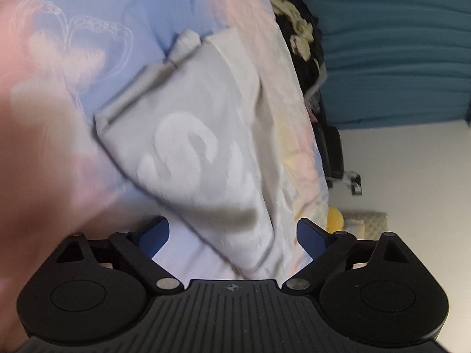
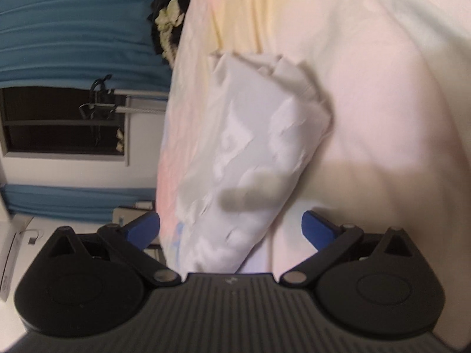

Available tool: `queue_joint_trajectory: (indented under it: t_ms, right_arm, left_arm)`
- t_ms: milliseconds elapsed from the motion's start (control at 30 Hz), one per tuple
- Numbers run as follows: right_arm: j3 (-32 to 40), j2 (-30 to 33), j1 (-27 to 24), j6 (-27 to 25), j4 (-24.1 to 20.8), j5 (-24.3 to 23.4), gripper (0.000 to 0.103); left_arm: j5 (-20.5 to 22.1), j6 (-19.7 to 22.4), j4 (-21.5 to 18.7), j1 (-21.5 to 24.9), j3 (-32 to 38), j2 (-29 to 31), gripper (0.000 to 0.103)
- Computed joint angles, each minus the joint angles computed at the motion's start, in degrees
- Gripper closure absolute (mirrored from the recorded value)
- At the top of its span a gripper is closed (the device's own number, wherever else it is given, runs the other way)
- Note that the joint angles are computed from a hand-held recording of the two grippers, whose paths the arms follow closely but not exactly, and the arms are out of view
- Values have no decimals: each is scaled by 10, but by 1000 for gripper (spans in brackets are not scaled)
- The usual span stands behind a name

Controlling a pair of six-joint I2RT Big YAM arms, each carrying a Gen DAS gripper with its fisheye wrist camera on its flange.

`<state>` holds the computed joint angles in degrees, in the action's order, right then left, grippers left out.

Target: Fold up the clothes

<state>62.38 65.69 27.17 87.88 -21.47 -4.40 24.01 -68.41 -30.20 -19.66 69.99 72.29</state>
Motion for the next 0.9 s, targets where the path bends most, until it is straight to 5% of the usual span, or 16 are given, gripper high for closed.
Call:
queue_joint_trajectory:
  t_ms: [167, 233, 333, 667, 900]
  right_arm:
    - [12, 28, -12, -19, 22, 18, 28]
    - [21, 35, -12, -38, 5, 24, 61]
    - [6, 24, -6, -40, 14, 36, 70]
    - [18, -56, 30, -28, 4, 101, 79]
    - [47, -103, -64, -28, -16, 83, 80]
  left_arm:
    - [-8, -19, 18, 8, 6, 18, 34]
    - [-19, -10, 4, 6, 9, 18, 55]
    - [-29, 5, -5, 3, 12, 11, 70]
    - [-70, -6, -7, -25, 64, -26, 79]
    - [-99, 10, -97, -108, 304, 110, 79]
